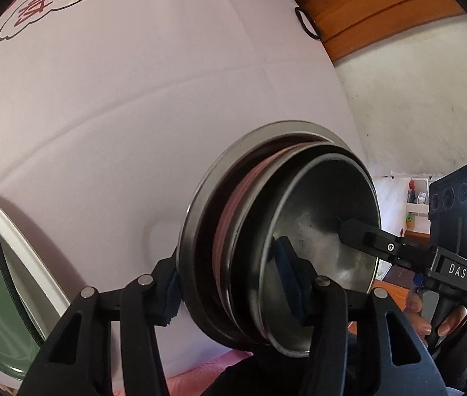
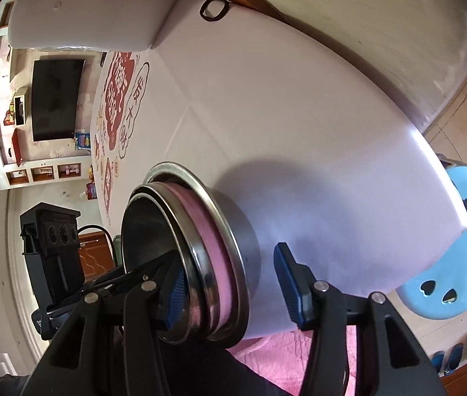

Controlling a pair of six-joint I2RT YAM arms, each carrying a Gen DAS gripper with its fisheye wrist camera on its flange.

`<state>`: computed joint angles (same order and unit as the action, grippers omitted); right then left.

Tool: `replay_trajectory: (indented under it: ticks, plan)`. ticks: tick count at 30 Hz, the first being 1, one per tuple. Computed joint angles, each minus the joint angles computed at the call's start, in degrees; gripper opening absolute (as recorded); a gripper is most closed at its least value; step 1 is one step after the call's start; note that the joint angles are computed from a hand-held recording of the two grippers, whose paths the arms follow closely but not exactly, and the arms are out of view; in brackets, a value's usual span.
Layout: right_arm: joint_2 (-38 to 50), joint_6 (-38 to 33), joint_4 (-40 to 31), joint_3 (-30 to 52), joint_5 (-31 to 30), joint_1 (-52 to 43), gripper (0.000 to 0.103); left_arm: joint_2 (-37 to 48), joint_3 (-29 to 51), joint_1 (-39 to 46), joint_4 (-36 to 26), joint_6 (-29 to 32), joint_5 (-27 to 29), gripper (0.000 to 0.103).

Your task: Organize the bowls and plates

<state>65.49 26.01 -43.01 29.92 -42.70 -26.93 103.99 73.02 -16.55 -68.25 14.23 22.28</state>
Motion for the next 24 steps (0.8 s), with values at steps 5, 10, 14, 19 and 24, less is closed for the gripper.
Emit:
replay_trajectory:
  ticks: [5,10,14,19,24]
  plan:
    - [5.17,-2.87,0.47,2.42,-1.59,0.42,0.041,0.45,0.73,0.62,-0.36,0.24,-0.12,0.049]
    - [6.46,-3.34,-0.74,3.32,-1.62,0.45,0.041,1.03,1.02,0.16,-0.11,-0.67,0.17,0.048]
    - [7.08,-3.87,-1.52,3.73,-1.45,0.55,0.039,1.20,1.38,0.43,-0.32,-1.00,0.50,0.047]
    - [6.18,-2.60,-1.65,4.64,2.49,3.94,0.035,0.14,0.96,0.61,-0.30,0.18,0.59,0.045]
    - [5.16,-2.09,-2.46,4.41,4.12,5.28,0.030,-1.03,-0.63,1.90,0.00,1.79,1.12,0.045]
